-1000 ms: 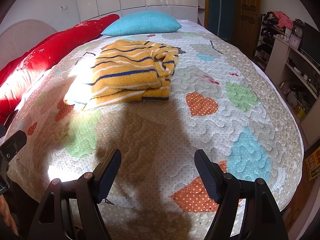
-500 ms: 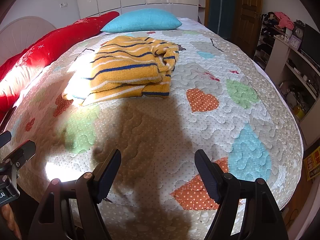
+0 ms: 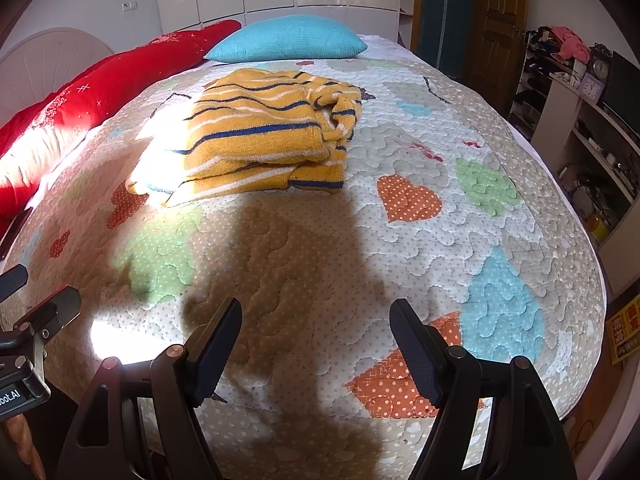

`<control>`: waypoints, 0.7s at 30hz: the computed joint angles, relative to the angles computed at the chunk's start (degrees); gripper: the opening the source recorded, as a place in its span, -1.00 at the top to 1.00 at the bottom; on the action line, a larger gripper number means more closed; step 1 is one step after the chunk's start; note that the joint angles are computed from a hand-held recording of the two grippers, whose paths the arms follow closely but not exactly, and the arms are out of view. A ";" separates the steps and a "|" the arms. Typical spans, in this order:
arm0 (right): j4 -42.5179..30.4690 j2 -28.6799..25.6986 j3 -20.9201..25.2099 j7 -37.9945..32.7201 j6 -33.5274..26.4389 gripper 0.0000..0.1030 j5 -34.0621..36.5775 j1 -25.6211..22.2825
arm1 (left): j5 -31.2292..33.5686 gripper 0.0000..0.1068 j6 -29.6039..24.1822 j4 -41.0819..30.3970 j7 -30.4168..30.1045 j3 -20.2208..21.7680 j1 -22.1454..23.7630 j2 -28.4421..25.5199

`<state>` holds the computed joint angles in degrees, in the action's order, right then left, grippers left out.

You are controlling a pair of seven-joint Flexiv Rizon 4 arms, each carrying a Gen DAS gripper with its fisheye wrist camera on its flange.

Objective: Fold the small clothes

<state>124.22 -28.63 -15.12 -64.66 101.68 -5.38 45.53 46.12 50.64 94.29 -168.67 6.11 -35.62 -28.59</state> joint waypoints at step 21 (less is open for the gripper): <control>0.52 0.33 -2.11 -1.08 1.06 -0.66 1.55 2.76 | -1.94 -0.93 1.69 0.37 0.92 0.26 0.29 -0.61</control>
